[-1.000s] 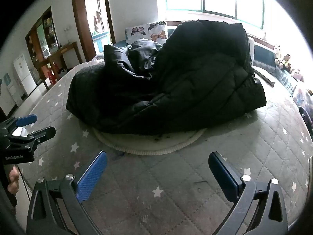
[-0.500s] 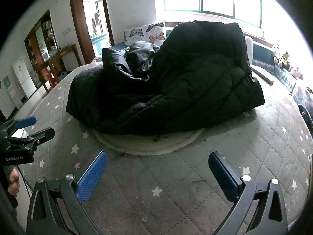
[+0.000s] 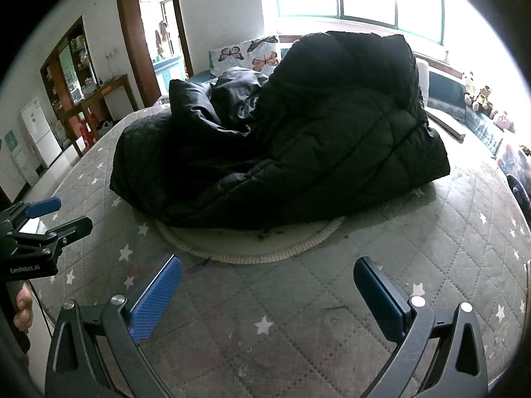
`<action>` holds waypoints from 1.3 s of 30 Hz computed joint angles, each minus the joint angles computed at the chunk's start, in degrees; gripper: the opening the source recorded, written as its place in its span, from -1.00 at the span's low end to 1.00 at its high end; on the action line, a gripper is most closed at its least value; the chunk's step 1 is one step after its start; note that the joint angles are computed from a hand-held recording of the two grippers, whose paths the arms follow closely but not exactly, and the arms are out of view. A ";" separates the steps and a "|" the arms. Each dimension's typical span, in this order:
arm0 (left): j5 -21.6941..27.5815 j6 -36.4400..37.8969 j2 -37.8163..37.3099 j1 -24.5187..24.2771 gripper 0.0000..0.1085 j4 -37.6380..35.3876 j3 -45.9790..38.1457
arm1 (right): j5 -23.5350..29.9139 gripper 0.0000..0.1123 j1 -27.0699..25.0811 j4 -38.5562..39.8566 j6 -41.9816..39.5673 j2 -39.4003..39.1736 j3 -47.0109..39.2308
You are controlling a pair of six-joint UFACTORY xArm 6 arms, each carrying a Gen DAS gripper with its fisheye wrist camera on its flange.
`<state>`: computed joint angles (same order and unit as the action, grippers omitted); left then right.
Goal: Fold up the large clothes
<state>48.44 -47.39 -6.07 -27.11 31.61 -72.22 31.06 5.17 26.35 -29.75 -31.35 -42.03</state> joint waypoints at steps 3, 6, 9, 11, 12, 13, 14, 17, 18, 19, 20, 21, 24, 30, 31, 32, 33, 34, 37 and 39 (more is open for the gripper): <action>-0.07 0.27 0.13 0.26 0.90 -0.07 -0.09 | -0.15 0.83 0.08 0.01 0.04 0.10 0.08; -0.08 0.46 0.21 0.33 0.90 -0.23 -0.15 | -0.07 0.83 0.07 0.16 -0.06 0.30 -0.07; -0.07 0.71 0.41 0.45 0.90 -0.27 -0.26 | -0.20 0.83 0.20 -0.02 0.04 0.55 -0.17; -0.17 0.91 0.52 0.56 0.90 -0.34 -0.33 | -0.11 0.83 0.19 0.27 -0.25 0.85 -0.35; -0.19 1.05 0.57 0.63 0.90 -0.44 -0.34 | -0.06 0.83 0.19 0.14 -0.10 1.01 -0.45; -0.15 1.17 0.71 0.66 0.90 -0.52 -0.51 | -0.01 0.83 0.19 0.18 -0.09 1.10 -0.51; 0.00 1.24 0.83 0.63 0.90 -0.52 -0.71 | 0.03 0.83 0.21 0.36 -0.23 1.24 -0.58; 0.17 1.47 1.25 0.79 0.90 -0.73 -1.23 | 0.08 0.83 0.20 0.31 -0.25 1.59 -0.81; 0.11 1.67 1.50 0.91 0.90 -0.89 -1.48 | 0.10 0.83 0.23 0.28 -0.26 1.77 -0.92; 0.13 1.77 1.66 0.97 0.90 -0.94 -1.62 | 0.11 0.83 0.22 0.33 -0.31 1.92 -1.02; 0.10 1.88 1.76 1.09 0.90 -0.95 -1.69 | 0.15 0.83 0.23 0.40 -0.38 2.13 -1.16; 0.19 2.08 2.04 1.14 0.90 -1.03 -2.02 | 0.22 0.83 0.22 0.39 -0.41 2.35 -1.32; -0.11 2.82 2.50 1.51 0.90 -1.28 -2.38 | 0.41 0.83 0.16 0.21 -0.52 3.01 -1.92; -1.59 5.97 3.80 3.12 0.90 -3.66 -3.96 | 1.05 0.83 -0.09 -0.97 -0.84 4.43 -3.82; -1.77 6.61 4.09 3.40 0.90 -3.90 -4.42 | 1.35 0.83 -0.20 -0.98 -0.97 4.73 -4.29; -2.13 7.24 4.27 3.70 0.90 -4.02 -4.77 | 1.89 0.83 -0.42 -1.03 -1.18 5.25 -5.12; -2.69 8.06 4.51 4.05 0.90 -4.03 -5.20 | 2.37 0.83 -0.64 -0.91 -1.59 5.80 -6.00; -3.06 8.83 4.80 4.33 0.90 -4.13 -5.68 | 2.96 0.83 -0.87 -0.92 -1.95 6.50 -7.11; -4.18 12.21 6.16 5.46 0.90 -5.76 -7.86 | 4.01 0.83 -1.37 -0.95 -3.19 8.35 -10.24; -5.22 15.70 7.43 6.34 0.88 -8.47 -9.84 | 4.92 0.83 -1.85 -0.97 -4.02 10.27 -13.75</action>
